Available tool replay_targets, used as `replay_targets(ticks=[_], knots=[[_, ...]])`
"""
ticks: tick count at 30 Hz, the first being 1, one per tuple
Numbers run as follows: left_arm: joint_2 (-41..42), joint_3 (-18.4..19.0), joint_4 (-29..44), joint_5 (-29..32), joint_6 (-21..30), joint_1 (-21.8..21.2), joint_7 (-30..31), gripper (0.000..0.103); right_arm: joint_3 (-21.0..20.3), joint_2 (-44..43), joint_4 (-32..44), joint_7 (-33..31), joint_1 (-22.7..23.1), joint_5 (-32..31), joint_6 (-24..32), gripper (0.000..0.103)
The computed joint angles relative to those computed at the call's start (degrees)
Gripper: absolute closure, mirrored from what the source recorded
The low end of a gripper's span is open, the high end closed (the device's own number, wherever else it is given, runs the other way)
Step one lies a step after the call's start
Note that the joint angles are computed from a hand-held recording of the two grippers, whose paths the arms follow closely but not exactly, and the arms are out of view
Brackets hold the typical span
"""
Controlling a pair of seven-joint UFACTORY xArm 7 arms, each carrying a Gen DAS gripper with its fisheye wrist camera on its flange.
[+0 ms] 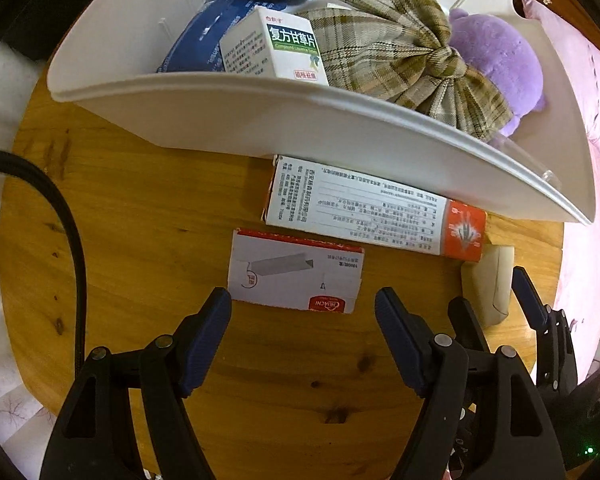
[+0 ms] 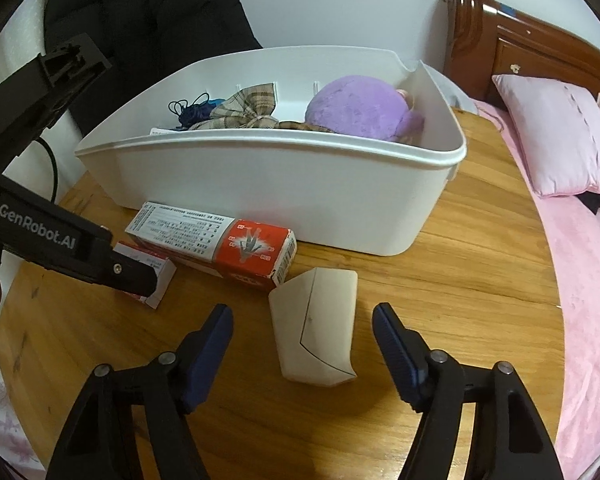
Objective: Organize objects
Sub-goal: 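Grasp the red-white card box with the left gripper while the right gripper grasps the beige folded card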
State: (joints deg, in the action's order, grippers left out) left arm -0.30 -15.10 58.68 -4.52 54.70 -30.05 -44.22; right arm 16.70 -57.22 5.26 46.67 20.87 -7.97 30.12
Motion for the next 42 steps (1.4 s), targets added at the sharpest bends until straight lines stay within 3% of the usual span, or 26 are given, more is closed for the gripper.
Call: replay_targets(ticks=[5,18,22,31,42], knots=[[0.82,0.02,1.23,1.45,0.97,-0.08,-0.63,0.026,-1.23,1.91,0.15,-1.21,-0.24,0.25,-1.44,0.044],[1.85,0.08,3.11,3.84,3.74,-0.53,0.97,0.026,-0.7,3.31,0.63,-1.69,-0.83,0.42,-1.99,0.045],[2.12,0.15,3.18,3.59,4.52,-0.45,1.91,0.025,-0.89,4.2,0.85,-1.98,-1.13,0.26,-2.37,0.05],[1.37,0.57,1.89,1.89,3.29,0.29,3.68,0.025,-0.95,5.05,1.14,-2.61,-1.5,0.02,-2.9,0.056],[-5.11,1.79,-6.7,-5.07,-0.53,2.2,8.68,0.025,-0.84,4.8,1.78,-3.43,-1.96,-0.11,-2.95,0.056]])
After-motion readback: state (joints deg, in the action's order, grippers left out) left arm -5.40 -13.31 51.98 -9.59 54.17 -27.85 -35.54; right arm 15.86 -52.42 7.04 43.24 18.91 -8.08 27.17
